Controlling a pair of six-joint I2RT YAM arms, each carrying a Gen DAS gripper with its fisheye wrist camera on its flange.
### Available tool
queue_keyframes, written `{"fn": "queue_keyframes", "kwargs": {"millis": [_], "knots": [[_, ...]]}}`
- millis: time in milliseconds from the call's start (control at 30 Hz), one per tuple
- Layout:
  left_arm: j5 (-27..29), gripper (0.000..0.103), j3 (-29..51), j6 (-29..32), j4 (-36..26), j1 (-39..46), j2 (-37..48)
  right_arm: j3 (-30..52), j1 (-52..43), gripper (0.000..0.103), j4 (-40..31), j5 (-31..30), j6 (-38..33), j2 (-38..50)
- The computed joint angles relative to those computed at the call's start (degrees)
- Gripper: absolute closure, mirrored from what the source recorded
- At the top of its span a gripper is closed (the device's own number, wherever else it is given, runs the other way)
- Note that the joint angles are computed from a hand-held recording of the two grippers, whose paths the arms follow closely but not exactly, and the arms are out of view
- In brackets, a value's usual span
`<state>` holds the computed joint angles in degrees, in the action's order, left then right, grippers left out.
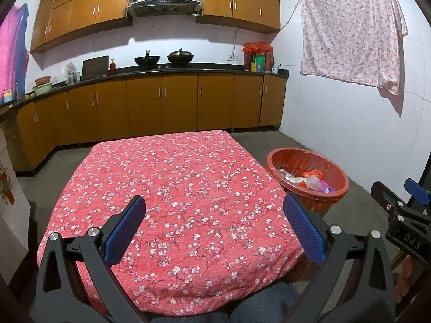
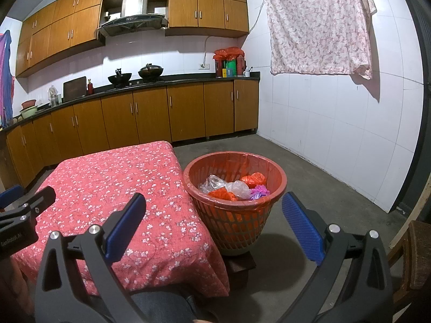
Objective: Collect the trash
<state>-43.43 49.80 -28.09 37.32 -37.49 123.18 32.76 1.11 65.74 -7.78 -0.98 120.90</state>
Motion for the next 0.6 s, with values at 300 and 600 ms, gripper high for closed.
{"fn": "queue_keyframes", "kwargs": {"millis": [300, 600], "knots": [[0.3, 0.002, 0.1, -0.6, -0.6, 0.3, -0.1, 0.0, 0.0, 0.004, -0.2, 0.0, 0.0, -0.2], [0.3, 0.002, 0.1, -0.7, -0.7, 0.2, -0.1, 0.1, -0.1, 0.004, -0.5, -0.1, 0.0, -0.3]]}}
